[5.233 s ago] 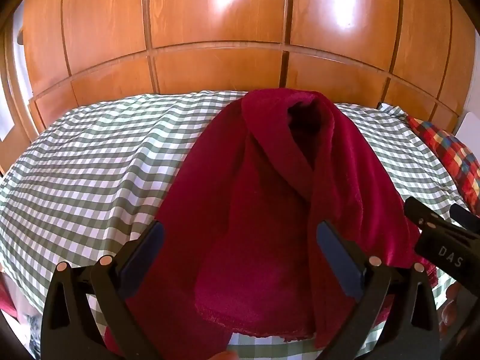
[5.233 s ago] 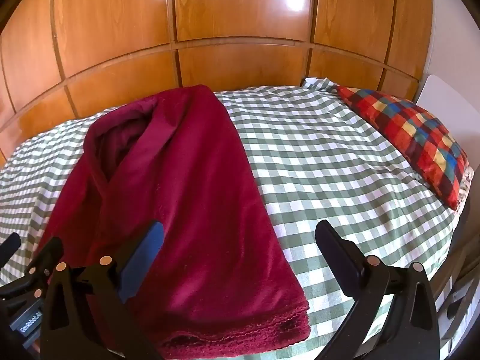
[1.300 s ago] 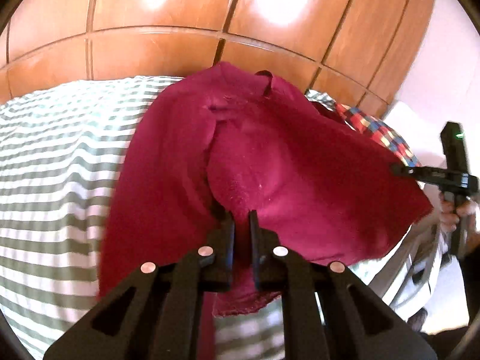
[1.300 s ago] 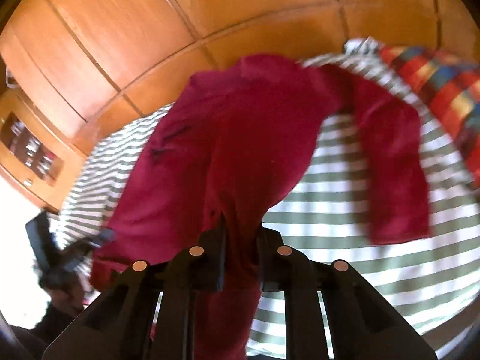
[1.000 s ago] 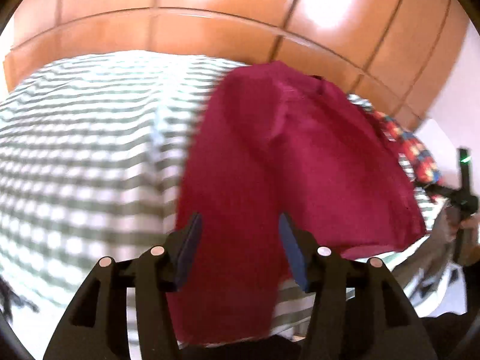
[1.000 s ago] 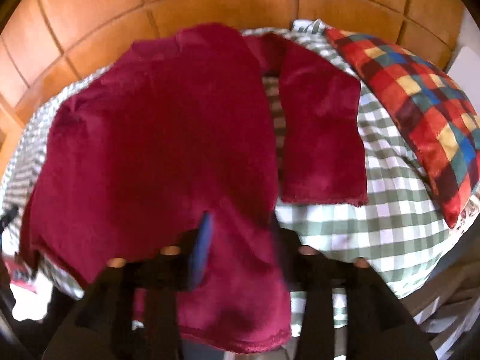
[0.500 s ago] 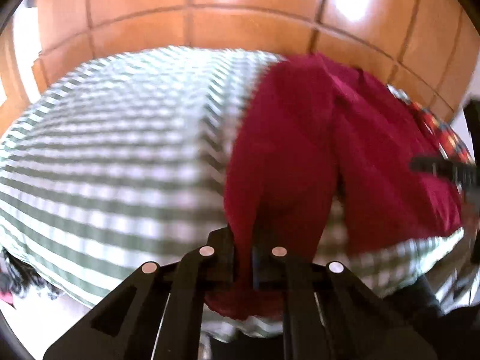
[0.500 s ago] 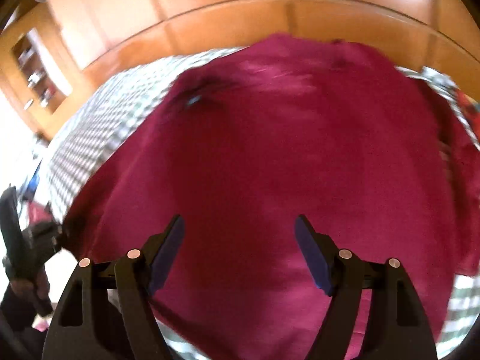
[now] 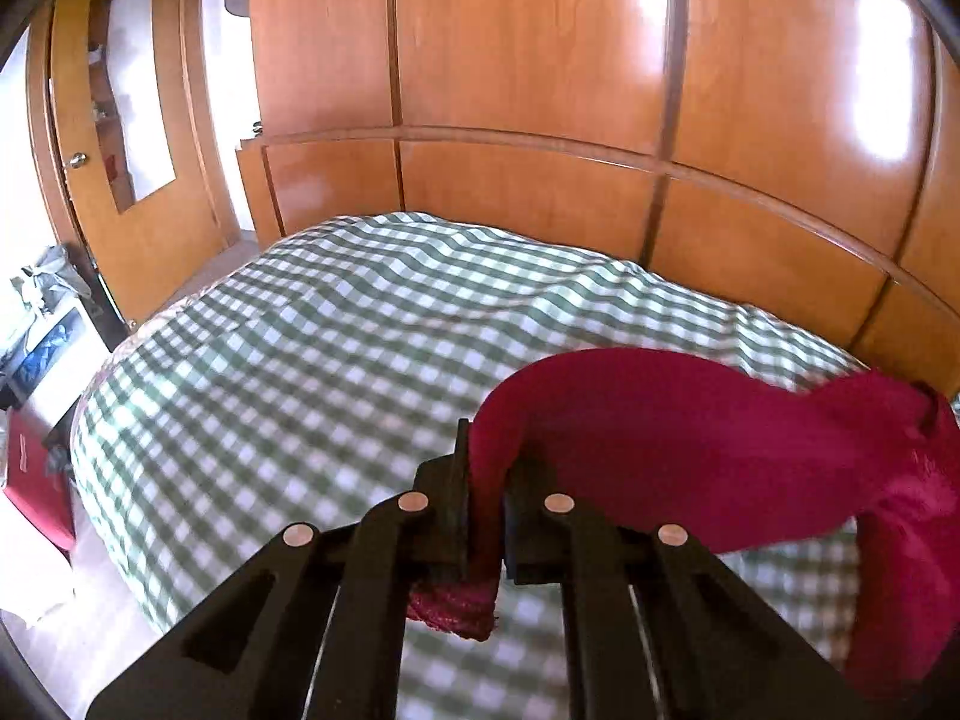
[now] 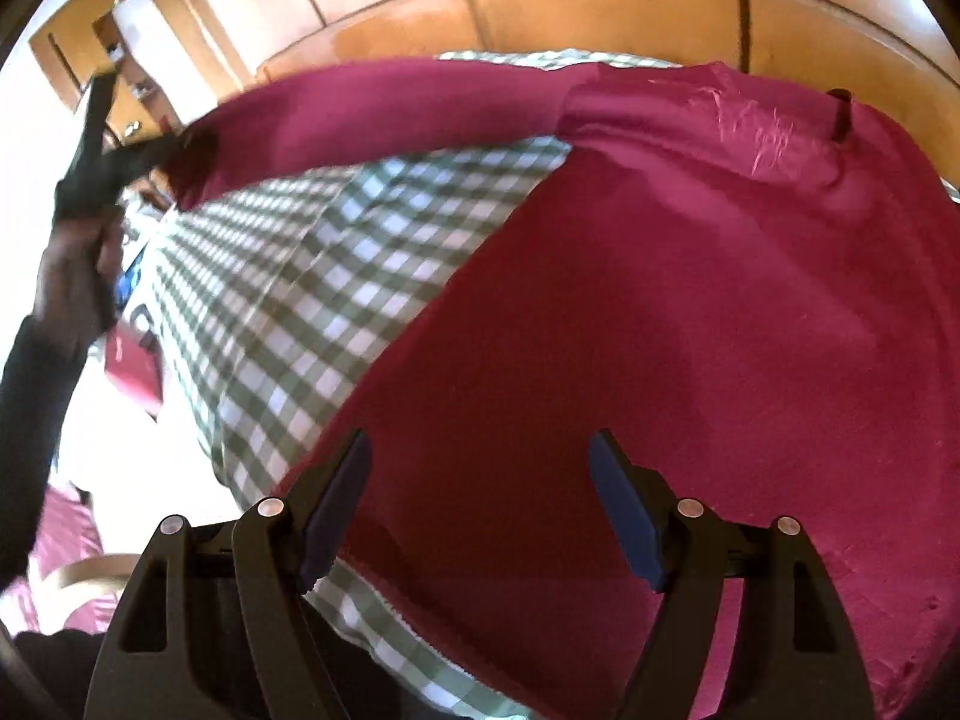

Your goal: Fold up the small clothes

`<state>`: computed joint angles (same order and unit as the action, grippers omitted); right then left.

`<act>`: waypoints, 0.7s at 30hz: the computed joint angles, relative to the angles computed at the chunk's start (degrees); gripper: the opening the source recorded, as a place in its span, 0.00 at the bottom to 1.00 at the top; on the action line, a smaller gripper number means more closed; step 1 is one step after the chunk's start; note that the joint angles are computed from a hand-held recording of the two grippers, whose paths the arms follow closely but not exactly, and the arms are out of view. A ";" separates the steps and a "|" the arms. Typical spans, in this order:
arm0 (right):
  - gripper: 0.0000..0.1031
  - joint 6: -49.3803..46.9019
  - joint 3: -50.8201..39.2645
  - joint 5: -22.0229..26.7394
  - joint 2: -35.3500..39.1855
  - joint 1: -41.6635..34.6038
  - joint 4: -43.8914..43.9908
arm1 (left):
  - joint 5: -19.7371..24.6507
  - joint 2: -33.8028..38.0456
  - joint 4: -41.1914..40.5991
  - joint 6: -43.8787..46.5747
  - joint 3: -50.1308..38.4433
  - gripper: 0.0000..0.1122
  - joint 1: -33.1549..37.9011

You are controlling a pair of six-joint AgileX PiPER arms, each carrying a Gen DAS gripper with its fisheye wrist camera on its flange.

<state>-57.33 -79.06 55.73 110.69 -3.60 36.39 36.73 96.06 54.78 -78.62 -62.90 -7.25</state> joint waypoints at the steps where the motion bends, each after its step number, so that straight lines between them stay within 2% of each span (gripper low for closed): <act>1: 0.72 -0.19 0.80 -0.66 -0.29 0.25 -0.41 | 0.44 2.21 -1.09 1.57 -2.38 0.09 0.41; 3: 0.72 -0.06 1.86 -1.48 -0.61 0.46 -0.54 | 2.85 5.22 -2.21 2.65 -5.75 0.20 0.54; 5: 0.72 0.25 2.45 -1.97 -0.70 0.53 -0.26 | 2.78 5.22 -2.04 1.87 -5.91 0.45 0.74; 7: 0.72 0.16 2.34 -1.68 -0.56 0.15 -0.10 | 1.94 3.25 1.56 -3.41 -3.16 0.57 -0.10; 10: 0.72 0.20 1.85 -1.48 0.14 0.08 0.31 | -2.27 -0.89 0.21 -5.24 2.06 0.57 -1.45; 11: 0.72 0.34 1.85 -1.78 0.35 0.36 0.37 | -4.73 -2.41 -0.40 -5.98 4.21 0.57 -2.13; 13: 0.74 0.15 1.91 -2.01 0.55 0.51 0.54 | -12.63 -5.45 -2.02 -6.49 9.77 0.56 -3.78; 14: 0.74 0.05 1.94 -1.99 0.51 0.56 0.66 | -14.31 -6.11 -1.74 -7.28 11.32 0.56 -5.05; 16: 0.74 -0.05 2.02 -1.94 0.23 0.58 0.52 | -19.85 -7.46 0.65 -11.61 15.77 0.56 -8.40; 17: 0.74 -0.12 2.06 -1.71 0.01 0.40 0.36 | -24.77 -7.81 -0.06 -12.16 18.16 0.56 -9.72; 18: 0.74 -0.08 2.09 -1.41 -0.26 0.12 0.13 | -27.39 -7.60 0.40 -13.37 19.27 0.56 -10.93; 21: 0.74 -0.52 2.47 -0.79 -1.43 -1.92 -0.19 | -33.17 -6.35 8.40 -22.89 21.57 0.56 -15.93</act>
